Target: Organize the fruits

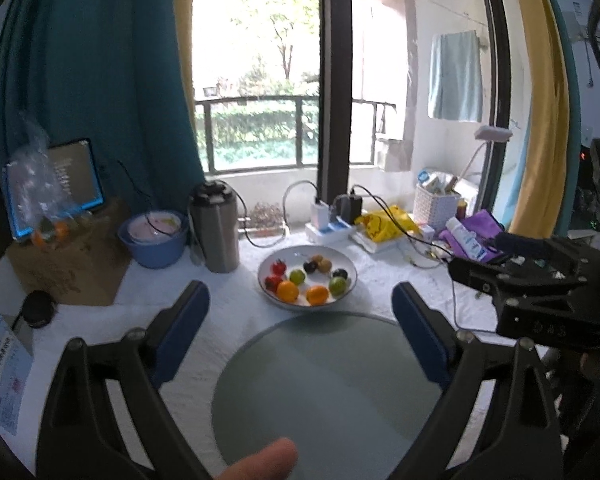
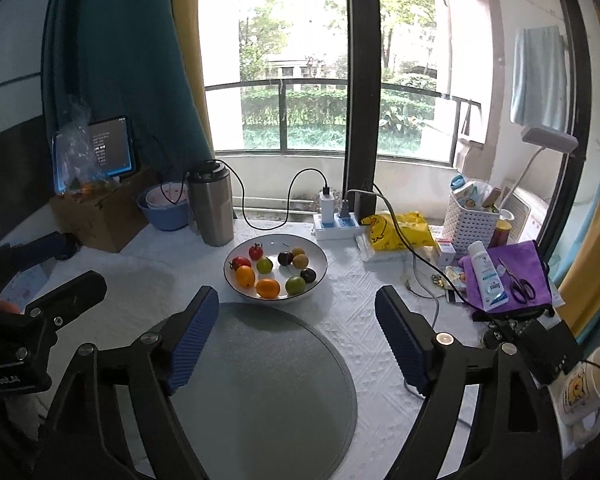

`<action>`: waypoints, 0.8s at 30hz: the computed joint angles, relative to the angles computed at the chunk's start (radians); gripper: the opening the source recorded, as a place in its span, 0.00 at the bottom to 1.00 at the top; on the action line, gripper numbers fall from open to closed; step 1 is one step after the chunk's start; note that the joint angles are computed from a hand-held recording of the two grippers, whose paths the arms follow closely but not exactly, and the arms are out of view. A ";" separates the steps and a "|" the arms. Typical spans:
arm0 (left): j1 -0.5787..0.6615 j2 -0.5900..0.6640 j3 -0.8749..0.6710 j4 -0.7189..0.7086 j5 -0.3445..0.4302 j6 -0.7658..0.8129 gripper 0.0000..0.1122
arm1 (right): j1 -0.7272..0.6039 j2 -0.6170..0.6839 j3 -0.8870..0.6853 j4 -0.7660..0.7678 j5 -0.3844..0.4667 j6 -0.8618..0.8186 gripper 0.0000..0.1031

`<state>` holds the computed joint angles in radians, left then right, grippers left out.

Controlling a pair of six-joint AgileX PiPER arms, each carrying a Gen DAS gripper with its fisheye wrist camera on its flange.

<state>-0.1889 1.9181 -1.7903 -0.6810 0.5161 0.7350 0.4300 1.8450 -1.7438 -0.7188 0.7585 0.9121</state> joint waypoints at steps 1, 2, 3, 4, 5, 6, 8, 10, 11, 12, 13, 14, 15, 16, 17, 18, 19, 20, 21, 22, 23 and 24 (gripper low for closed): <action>0.005 -0.015 0.023 -0.029 -0.008 0.022 0.83 | 0.012 -0.010 0.008 -0.011 0.006 0.017 0.82; 0.012 -0.030 0.047 -0.068 -0.015 0.053 0.83 | 0.025 -0.020 0.019 -0.027 0.011 0.036 0.82; 0.017 -0.042 0.065 -0.096 -0.020 0.077 0.83 | 0.038 -0.029 0.032 -0.046 0.014 0.056 0.83; 0.022 -0.057 0.088 -0.127 -0.031 0.106 0.83 | 0.051 -0.039 0.044 -0.062 0.018 0.072 0.83; 0.025 -0.075 0.115 -0.150 -0.049 0.130 0.83 | 0.061 -0.045 0.050 -0.075 0.021 0.081 0.83; 0.027 -0.089 0.138 -0.174 -0.066 0.152 0.83 | 0.074 -0.050 0.055 -0.093 0.031 0.093 0.84; 0.033 -0.114 0.177 -0.217 -0.092 0.187 0.83 | 0.095 -0.060 0.065 -0.128 0.043 0.121 0.84; 0.036 -0.130 0.209 -0.246 -0.111 0.214 0.83 | 0.107 -0.073 0.082 -0.152 0.040 0.150 0.84; 0.035 -0.135 0.218 -0.241 -0.119 0.213 0.83 | 0.115 -0.081 0.095 -0.170 0.037 0.173 0.84; 0.032 -0.136 0.224 -0.231 -0.126 0.210 0.83 | 0.118 -0.084 0.098 -0.177 0.038 0.180 0.84; 0.031 -0.134 0.227 -0.222 -0.131 0.204 0.83 | 0.122 -0.085 0.102 -0.187 0.040 0.190 0.84; 0.030 -0.133 0.230 -0.217 -0.135 0.202 0.83 | 0.123 -0.086 0.103 -0.192 0.041 0.195 0.84; 0.030 -0.133 0.235 -0.214 -0.139 0.200 0.83 | 0.124 -0.085 0.101 -0.193 0.043 0.195 0.84; 0.030 -0.131 0.234 -0.208 -0.141 0.193 0.83 | 0.123 -0.085 0.100 -0.195 0.043 0.196 0.84; 0.032 -0.128 0.231 -0.212 -0.138 0.193 0.83 | 0.123 -0.086 0.103 -0.199 0.043 0.200 0.84; 0.033 -0.129 0.233 -0.219 -0.137 0.199 0.83 | 0.123 -0.085 0.102 -0.201 0.042 0.200 0.84; 0.034 -0.129 0.234 -0.221 -0.137 0.199 0.83 | 0.122 -0.086 0.105 -0.201 0.040 0.200 0.84; 0.035 -0.130 0.234 -0.223 -0.137 0.199 0.83 | 0.121 -0.086 0.105 -0.200 0.040 0.198 0.84; 0.035 -0.128 0.232 -0.223 -0.136 0.199 0.83 | 0.120 -0.086 0.105 -0.196 0.039 0.196 0.84; 0.035 -0.127 0.229 -0.217 -0.134 0.192 0.83 | 0.118 -0.086 0.105 -0.193 0.037 0.194 0.84; 0.035 -0.126 0.227 -0.212 -0.132 0.188 0.83 | 0.118 -0.087 0.105 -0.192 0.038 0.193 0.84; 0.035 -0.128 0.229 -0.210 -0.132 0.187 0.83 | 0.117 -0.087 0.105 -0.188 0.036 0.190 0.84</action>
<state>-0.1539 1.7900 -1.5609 -0.8909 0.3845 0.9217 0.5472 1.7585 -1.6388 -0.9073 0.7948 1.1025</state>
